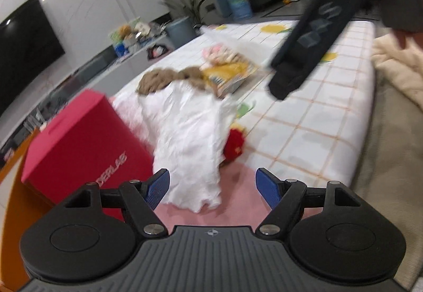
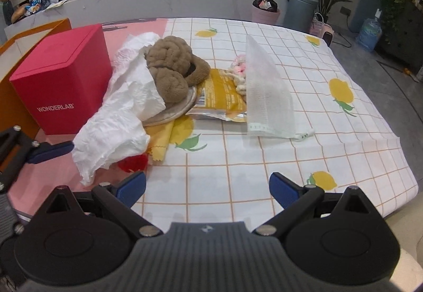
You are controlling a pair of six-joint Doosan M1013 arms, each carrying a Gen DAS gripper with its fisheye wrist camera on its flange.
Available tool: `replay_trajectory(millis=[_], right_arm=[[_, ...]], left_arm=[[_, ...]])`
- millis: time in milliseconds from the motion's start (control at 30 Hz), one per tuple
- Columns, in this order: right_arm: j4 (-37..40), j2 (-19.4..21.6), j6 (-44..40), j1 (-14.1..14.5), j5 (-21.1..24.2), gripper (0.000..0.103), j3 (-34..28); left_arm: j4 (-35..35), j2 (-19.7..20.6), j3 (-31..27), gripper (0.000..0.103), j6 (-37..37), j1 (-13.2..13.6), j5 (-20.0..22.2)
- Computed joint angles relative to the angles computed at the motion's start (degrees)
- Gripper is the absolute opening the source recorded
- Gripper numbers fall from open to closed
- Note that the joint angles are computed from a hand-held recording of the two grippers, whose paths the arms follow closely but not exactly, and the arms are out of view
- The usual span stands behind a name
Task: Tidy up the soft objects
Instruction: 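Move both grippers back toward the soft items on the table, then grasp the white tissue paper with the left gripper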
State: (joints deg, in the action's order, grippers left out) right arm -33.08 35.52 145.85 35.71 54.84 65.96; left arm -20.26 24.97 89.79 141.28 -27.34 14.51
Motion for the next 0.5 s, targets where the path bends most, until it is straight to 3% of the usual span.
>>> replay_trajectory(millis=[100, 200, 300, 400, 433, 500], right_arm=[[0.5, 0.2, 0.1, -0.1, 0.6, 0.098, -0.2], [0.7, 0.5, 0.3, 0.0, 1.5, 0.098, -0.6], [1.2, 0.7, 0.1, -0.1, 2.1, 0.098, -0.7], [1.6, 0.8, 0.3, -0.2, 2.3, 0.098, -0.8], [1.7, 0.7, 0.2, -0.2, 2.2, 0.098, -0.7], [1.6, 0.7, 0.1, -0.1, 2.0, 0.098, -0.6]], left_arm=[[5.4, 0.6, -1.0, 0.088, -7.2, 0.4, 0.8], [2.4, 1.0, -1.5, 0.086, -6.4, 0.8, 1.8], [-2.3, 1.4, -2.5, 0.077, -3.6, 1.6, 3.5], [-6.4, 1.0, -2.4, 0.051, -0.3, 2.3, 5.3], [-6.7, 1.1, -2.9, 0.030, -0.5, 2.5, 6.8], [-6.5, 1.3, -3.9, 0.024, -1.5, 2.7, 9.6]])
